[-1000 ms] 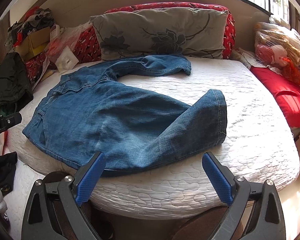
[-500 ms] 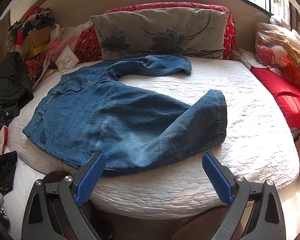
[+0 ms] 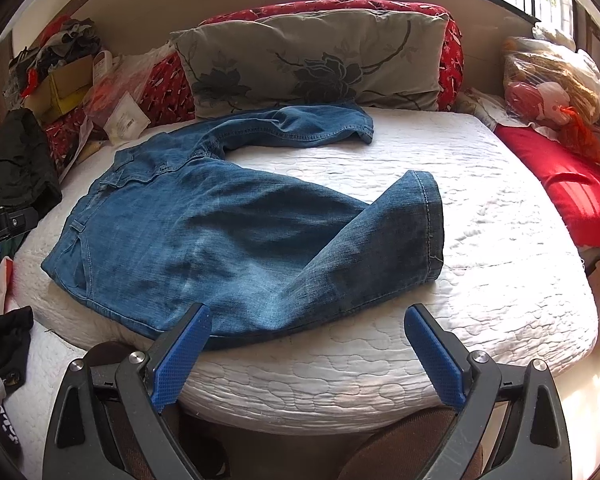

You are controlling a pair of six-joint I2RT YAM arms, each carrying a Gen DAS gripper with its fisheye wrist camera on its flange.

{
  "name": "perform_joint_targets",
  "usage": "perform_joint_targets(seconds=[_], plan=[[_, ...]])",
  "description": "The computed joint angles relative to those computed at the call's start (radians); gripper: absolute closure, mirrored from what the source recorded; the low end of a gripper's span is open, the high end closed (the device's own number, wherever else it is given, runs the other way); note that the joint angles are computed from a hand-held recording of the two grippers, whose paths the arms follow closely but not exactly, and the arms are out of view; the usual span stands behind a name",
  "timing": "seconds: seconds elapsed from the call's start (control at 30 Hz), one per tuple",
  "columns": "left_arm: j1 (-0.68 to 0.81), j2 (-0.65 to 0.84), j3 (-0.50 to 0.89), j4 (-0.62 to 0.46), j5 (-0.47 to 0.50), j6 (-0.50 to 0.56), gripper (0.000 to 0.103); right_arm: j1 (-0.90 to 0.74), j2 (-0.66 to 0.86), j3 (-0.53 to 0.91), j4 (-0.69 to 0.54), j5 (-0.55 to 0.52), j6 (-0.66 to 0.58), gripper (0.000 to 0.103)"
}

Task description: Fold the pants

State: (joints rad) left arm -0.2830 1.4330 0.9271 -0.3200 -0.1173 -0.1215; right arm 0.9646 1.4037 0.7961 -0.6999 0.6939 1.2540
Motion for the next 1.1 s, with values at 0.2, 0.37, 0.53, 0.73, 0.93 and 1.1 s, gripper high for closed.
perform_joint_targets(seconds=[0.2, 0.37, 0.53, 0.73, 0.93, 1.1], plan=[[-0.029, 0.023, 0.014, -0.005, -0.020, -0.003, 0.000, -0.020, -0.021, -0.016, 0.002, -0.008, -0.005, 0.005], [-0.043, 0.046, 0.034, -0.016, -0.030, -0.001, 0.000, -0.042, -0.052, -0.037, -0.004, -0.015, -0.001, 0.005], [-0.052, 0.067, 0.052, -0.025, -0.036, -0.002, 0.000, -0.063, -0.092, -0.059, -0.020, -0.015, 0.011, 0.005], [-0.060, 0.083, 0.071, -0.041, -0.030, -0.003, 0.000, -0.070, -0.108, -0.068, -0.027, -0.018, 0.012, 0.005], [-0.070, 0.082, 0.070, -0.046, -0.027, -0.005, 0.000, -0.067, -0.096, -0.062, -0.017, -0.020, 0.000, 0.005], [-0.084, 0.078, 0.062, -0.042, -0.035, 0.000, 0.000, -0.071, -0.096, -0.062, -0.014, -0.026, -0.007, 0.005]])
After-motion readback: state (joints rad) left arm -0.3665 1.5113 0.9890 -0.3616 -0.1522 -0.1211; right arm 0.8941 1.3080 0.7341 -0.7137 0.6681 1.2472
